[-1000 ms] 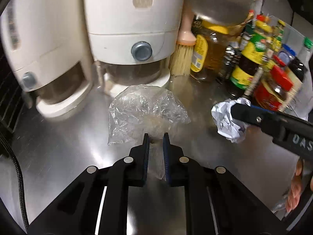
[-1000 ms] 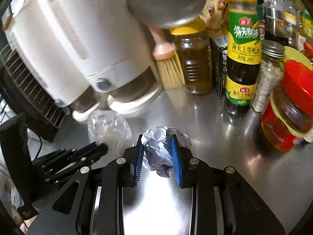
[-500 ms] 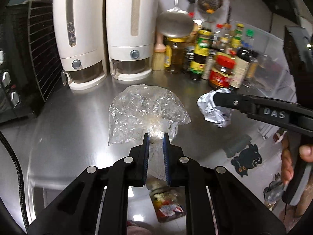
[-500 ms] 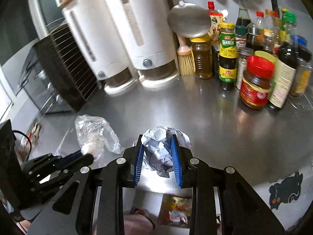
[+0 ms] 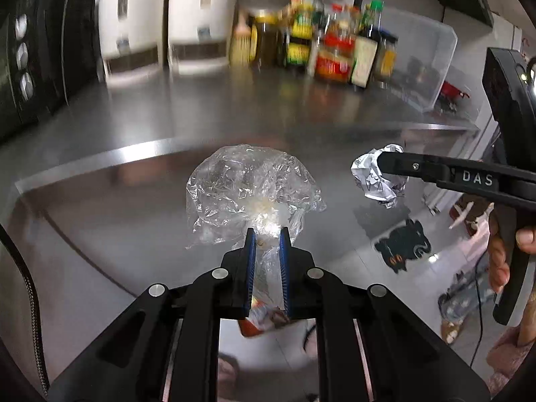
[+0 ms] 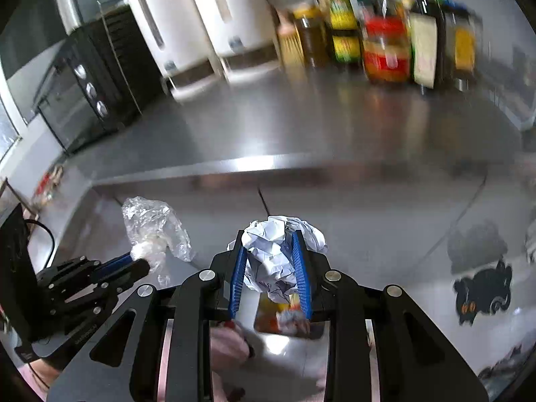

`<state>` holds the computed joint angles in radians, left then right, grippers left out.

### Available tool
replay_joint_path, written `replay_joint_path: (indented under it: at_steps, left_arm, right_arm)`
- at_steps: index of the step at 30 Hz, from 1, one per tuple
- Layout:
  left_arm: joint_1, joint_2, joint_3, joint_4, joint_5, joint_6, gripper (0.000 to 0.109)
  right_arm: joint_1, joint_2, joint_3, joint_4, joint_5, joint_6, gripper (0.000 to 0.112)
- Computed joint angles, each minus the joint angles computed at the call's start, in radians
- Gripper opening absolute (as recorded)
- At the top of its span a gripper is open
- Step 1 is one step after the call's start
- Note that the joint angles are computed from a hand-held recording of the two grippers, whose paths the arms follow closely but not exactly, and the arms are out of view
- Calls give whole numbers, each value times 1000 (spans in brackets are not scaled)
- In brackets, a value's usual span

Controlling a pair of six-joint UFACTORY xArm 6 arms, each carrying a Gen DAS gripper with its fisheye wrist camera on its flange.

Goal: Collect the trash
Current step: 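Carry bag and paper over the bin and open both tools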

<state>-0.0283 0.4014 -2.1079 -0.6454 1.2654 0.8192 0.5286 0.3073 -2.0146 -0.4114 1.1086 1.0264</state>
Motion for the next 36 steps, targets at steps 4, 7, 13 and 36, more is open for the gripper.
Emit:
replay_joint_path:
  at_steps: [4,7,13,36]
  left_arm:
    - [-22,-25,151,50,-27,-1,12]
    - [-41,-19,215,93,-41,-13,12]
    - [-77,67,235,182,-49,-89,12]
    - [-155,633,-293,354,83,-346,16]
  right_arm:
    - [-20,-73,230,60,-127,55,28]
    - [-28,-83,327,72,-186,81,28]
    - [-53,-34,426,131,-281,97,28]
    - [-174,347,277,493,-371,-130,35]
